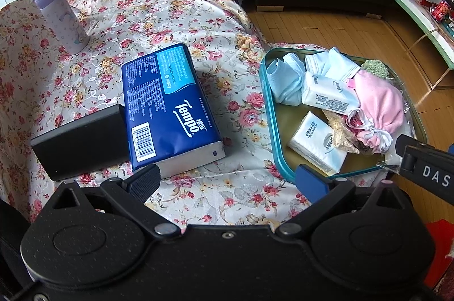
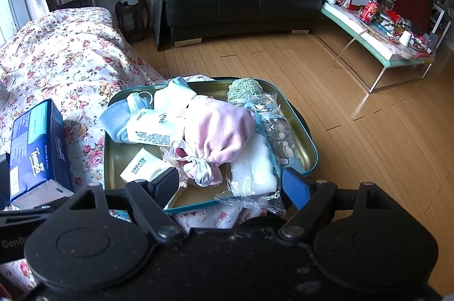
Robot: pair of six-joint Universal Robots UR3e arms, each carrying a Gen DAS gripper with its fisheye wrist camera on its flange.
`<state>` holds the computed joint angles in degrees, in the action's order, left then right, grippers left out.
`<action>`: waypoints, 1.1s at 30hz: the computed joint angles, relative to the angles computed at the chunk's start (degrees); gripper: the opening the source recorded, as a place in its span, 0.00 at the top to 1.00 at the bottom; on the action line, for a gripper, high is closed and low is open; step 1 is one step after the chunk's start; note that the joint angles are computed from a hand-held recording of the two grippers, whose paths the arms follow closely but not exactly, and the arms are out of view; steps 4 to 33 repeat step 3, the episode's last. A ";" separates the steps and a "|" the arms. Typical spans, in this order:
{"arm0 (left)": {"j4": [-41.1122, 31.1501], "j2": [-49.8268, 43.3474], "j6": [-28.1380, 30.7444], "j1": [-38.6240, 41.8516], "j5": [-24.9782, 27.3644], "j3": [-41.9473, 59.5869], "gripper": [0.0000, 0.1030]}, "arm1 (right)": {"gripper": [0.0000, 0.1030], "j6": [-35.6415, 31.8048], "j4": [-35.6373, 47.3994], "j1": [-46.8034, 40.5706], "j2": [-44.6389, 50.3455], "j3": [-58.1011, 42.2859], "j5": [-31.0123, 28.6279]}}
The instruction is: Organize soft objects
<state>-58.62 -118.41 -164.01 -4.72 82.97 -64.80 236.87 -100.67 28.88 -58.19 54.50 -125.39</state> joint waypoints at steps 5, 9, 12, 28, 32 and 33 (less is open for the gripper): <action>0.37 0.14 0.22 -0.17 0.21 -0.27 0.05 | 0.23 -0.32 -0.01 -0.07 0.00 -0.15 0.10; 0.37 0.14 0.22 -0.17 0.21 -0.27 0.05 | 0.23 -0.32 -0.01 -0.07 0.00 -0.15 0.10; 0.37 0.14 0.22 -0.17 0.21 -0.27 0.05 | 0.23 -0.32 -0.01 -0.07 0.00 -0.15 0.10; 0.37 0.14 0.22 -0.17 0.21 -0.27 0.05 | 0.23 -0.32 -0.01 -0.07 0.00 -0.15 0.10; 0.37 0.14 0.22 -0.17 0.21 -0.27 0.05 | 0.23 -0.32 -0.01 -0.07 0.00 -0.15 0.10; 0.37 0.14 0.22 -0.17 0.21 -0.27 0.05 | 0.23 -0.32 -0.01 -0.07 0.00 -0.15 0.10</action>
